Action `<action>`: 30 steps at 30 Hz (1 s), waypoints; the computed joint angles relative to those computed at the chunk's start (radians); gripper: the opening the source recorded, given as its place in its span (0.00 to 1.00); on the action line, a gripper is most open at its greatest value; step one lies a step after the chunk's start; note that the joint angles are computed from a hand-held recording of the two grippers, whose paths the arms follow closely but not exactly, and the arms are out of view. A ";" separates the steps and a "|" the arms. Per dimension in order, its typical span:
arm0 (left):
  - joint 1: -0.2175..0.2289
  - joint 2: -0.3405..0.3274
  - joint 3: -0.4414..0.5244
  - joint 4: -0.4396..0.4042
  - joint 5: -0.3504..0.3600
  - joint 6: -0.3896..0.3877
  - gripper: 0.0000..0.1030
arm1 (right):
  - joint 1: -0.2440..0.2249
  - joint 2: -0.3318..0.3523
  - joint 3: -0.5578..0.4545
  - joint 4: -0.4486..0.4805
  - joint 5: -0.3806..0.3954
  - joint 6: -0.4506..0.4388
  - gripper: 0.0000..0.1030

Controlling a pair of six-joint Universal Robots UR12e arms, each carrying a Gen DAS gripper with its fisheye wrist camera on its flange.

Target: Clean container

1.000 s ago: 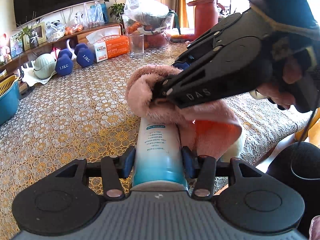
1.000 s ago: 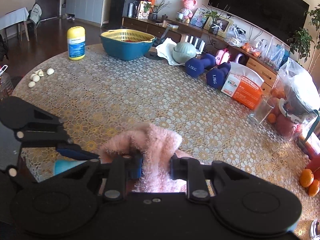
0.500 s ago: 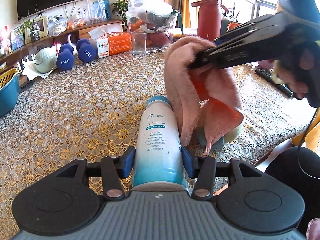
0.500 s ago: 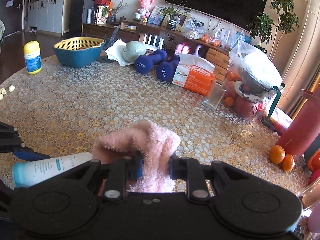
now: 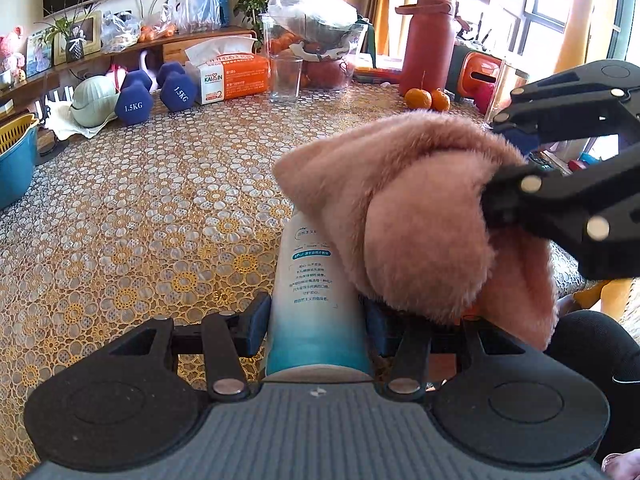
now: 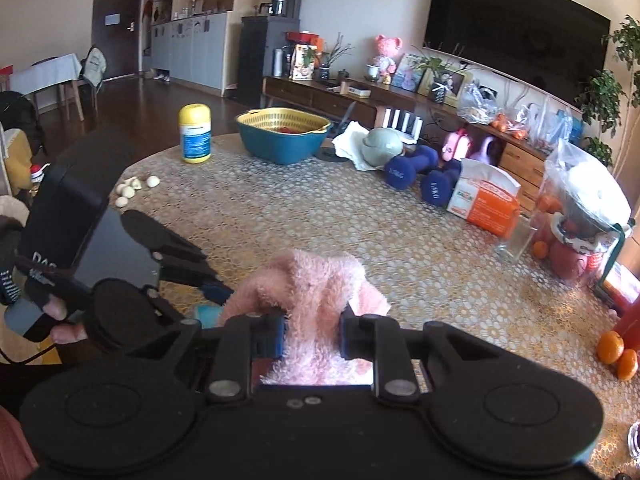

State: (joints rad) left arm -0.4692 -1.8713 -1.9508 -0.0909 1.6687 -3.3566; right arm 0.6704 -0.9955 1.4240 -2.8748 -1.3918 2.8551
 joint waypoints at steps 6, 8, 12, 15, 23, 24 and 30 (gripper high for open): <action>-0.012 -0.005 0.007 -0.004 0.030 0.029 0.48 | 0.016 0.026 -0.039 0.067 0.027 -0.033 0.22; -0.014 -0.006 0.007 -0.004 0.035 0.034 0.48 | 0.022 0.039 -0.057 0.086 0.011 -0.047 0.22; -0.009 -0.005 0.004 0.000 0.023 0.025 0.48 | 0.030 0.063 -0.087 0.101 -0.026 -0.060 0.22; -0.008 -0.004 0.003 0.001 0.020 0.024 0.48 | 0.029 0.081 -0.113 0.110 -0.061 -0.052 0.22; 0.011 0.002 -0.004 0.015 -0.028 -0.014 0.48 | 0.019 0.129 -0.181 0.138 -0.200 0.011 0.22; 0.015 0.003 -0.005 0.016 -0.037 -0.022 0.48 | 0.017 0.133 -0.184 0.139 -0.218 0.019 0.22; 0.027 0.010 -0.012 0.012 -0.051 -0.054 0.48 | 0.004 0.133 -0.166 0.143 -0.305 0.071 0.22</action>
State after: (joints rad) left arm -0.4425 -1.8613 -1.9624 -0.0786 1.6173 -3.4108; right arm 0.6744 -0.8623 1.2577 -2.7321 -1.6972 2.9261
